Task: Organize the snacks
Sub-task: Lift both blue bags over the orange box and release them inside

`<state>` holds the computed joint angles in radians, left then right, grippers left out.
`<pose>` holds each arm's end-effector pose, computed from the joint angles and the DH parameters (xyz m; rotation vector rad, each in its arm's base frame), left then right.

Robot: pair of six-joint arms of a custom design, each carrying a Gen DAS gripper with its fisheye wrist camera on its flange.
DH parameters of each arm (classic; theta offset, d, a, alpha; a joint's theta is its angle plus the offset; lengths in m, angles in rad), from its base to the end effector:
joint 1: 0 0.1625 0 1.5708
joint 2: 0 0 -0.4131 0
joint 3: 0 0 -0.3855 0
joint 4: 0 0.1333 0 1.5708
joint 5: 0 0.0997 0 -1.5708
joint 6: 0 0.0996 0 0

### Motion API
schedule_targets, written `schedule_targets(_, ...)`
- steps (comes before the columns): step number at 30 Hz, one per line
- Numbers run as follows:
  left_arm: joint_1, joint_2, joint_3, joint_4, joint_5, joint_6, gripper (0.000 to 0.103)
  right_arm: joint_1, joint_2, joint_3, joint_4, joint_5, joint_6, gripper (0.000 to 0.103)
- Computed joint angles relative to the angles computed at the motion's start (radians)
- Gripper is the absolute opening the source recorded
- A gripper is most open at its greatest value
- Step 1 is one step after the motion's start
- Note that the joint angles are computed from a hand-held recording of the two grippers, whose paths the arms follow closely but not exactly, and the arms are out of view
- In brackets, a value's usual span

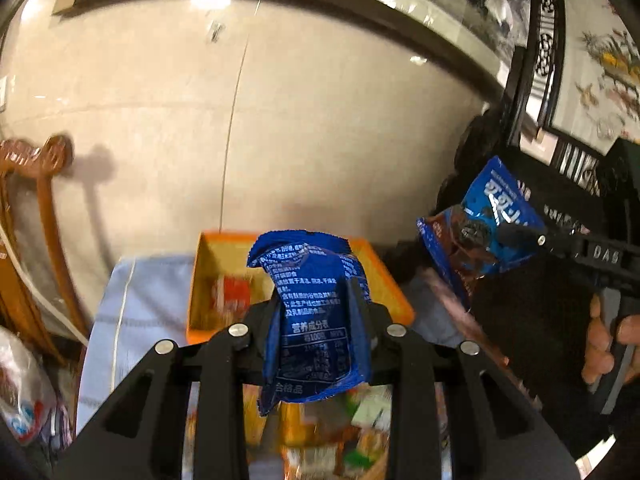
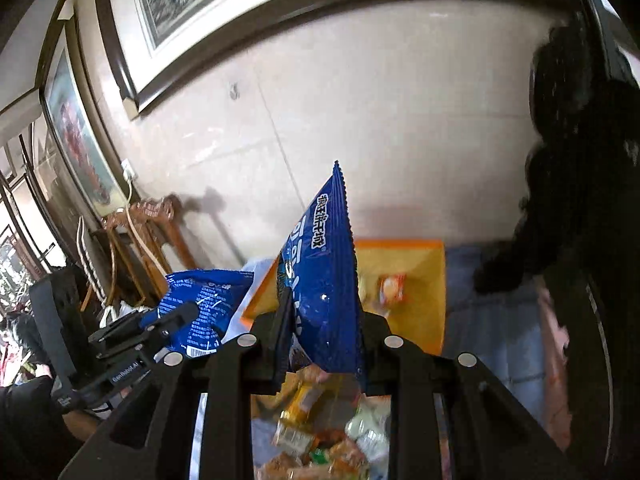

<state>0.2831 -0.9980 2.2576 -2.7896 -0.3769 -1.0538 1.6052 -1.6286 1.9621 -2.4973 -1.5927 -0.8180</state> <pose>-0.3594 -0.3398 0.1020 0.2961 2.2505 -1.4028 0.1475 -0.4739 0.4219 1.1459 -2.5465 0.7768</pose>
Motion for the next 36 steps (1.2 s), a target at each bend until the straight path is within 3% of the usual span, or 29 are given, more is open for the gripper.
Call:
schedule_targets(9,0.147,0.131,-0.230,-0.366,0.062,0.559,0.032,0.082,0.199,-0.163,-0.102,-0.049,0.032,0.026)
schedule_targets(10,0.170,0.146,-0.260,-0.393,0.063,0.598,0.039,0.086,0.226,-0.187,-0.099,-0.051,0.035,0.026)
schedule_targets(11,0.197,0.155,-0.286,-0.394,0.054,0.610,0.066,0.087,0.252,-0.213,-0.084,-0.056,0.035,0.027)
schedule_targets(12,0.216,0.156,-0.303,-0.366,0.054,0.595,0.083,0.090,0.286,-0.241,-0.086,-0.080,0.040,0.038)
schedule_targets(13,0.237,0.155,-0.315,-0.302,0.074,0.537,0.097,0.092,0.305,-0.247,-0.111,-0.106,0.041,0.064)
schedule_targets(15,0.259,0.142,-0.309,-0.223,0.084,0.450,0.097,0.084,0.320,-0.227,-0.211,-0.145,0.019,0.078)
schedule_targets(18,0.264,0.115,-0.246,-0.176,0.075,0.347,0.097,0.049,0.300,-0.192,-0.230,-0.148,0.003,0.078)
schedule_targets(21,0.245,0.071,-0.156,-0.043,0.059,0.183,0.097,0.004,0.258,-0.132,-0.225,-0.156,0.012,0.078)
schedule_targets(27,0.138,-0.032,0.034,0.321,-0.035,-0.276,0.097,-0.114,0.096,0.109,-0.246,-0.164,-0.052,0.079)
schedule_targets(32,0.012,-0.079,0.155,0.616,-0.208,-0.710,0.097,-0.210,0.005,0.286,-0.289,-0.255,-0.204,0.080)
schedule_targets(36,-0.050,-0.080,0.238,0.643,-0.347,-0.894,0.097,-0.301,-0.019,0.366,-0.369,-0.296,-0.282,0.080)
